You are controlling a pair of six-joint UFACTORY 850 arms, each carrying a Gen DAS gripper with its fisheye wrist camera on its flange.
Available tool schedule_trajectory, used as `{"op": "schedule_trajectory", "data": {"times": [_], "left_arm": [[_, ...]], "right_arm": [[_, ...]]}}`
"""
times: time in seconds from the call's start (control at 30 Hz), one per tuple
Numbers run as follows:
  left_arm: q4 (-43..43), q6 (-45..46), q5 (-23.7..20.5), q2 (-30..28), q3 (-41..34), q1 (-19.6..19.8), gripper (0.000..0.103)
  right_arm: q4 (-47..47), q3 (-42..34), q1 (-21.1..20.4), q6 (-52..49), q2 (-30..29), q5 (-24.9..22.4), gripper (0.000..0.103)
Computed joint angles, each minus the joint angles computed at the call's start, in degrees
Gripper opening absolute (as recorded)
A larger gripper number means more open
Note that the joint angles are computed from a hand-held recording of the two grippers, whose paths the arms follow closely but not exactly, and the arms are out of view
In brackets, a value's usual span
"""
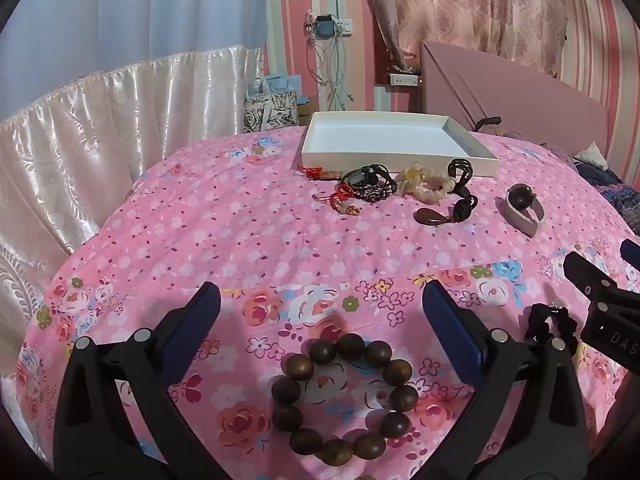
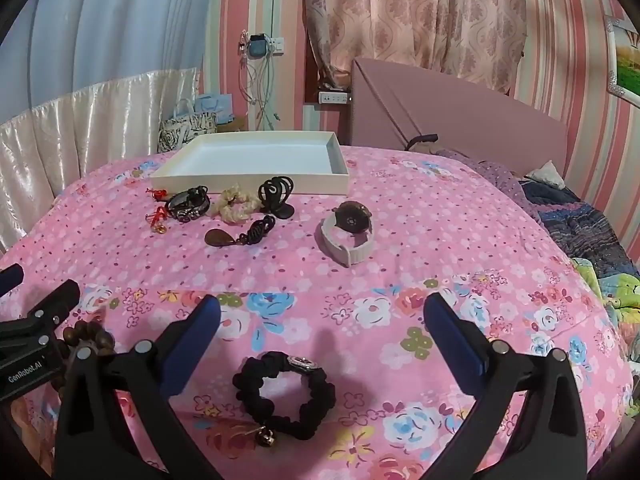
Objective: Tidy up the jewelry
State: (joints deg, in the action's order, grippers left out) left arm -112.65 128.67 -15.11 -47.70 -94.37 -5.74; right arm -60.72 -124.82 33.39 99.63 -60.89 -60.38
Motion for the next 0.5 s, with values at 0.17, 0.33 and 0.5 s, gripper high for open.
{"op": "schedule_trajectory", "data": {"times": [0.17,0.33,0.5], "left_arm": [[0.49,-0.33,0.02,0.05,0.03,0.04,0.100],[0.24,-0.06,-0.07,0.07,0.16,0.03,0.100],[0.31,-0.07,-0.17,0.11,0.22,0.07,0.100]], "right_arm": [[0.00,-0.13,-0.06,-0.21,-0.11,-0.31,0.101],[-0.51,0.54,-0.09,0.42,0.07,-0.50,0.101],[-0.59,-0.27,0.18,-0.10,-0.28,-1.65,0.101]]}}
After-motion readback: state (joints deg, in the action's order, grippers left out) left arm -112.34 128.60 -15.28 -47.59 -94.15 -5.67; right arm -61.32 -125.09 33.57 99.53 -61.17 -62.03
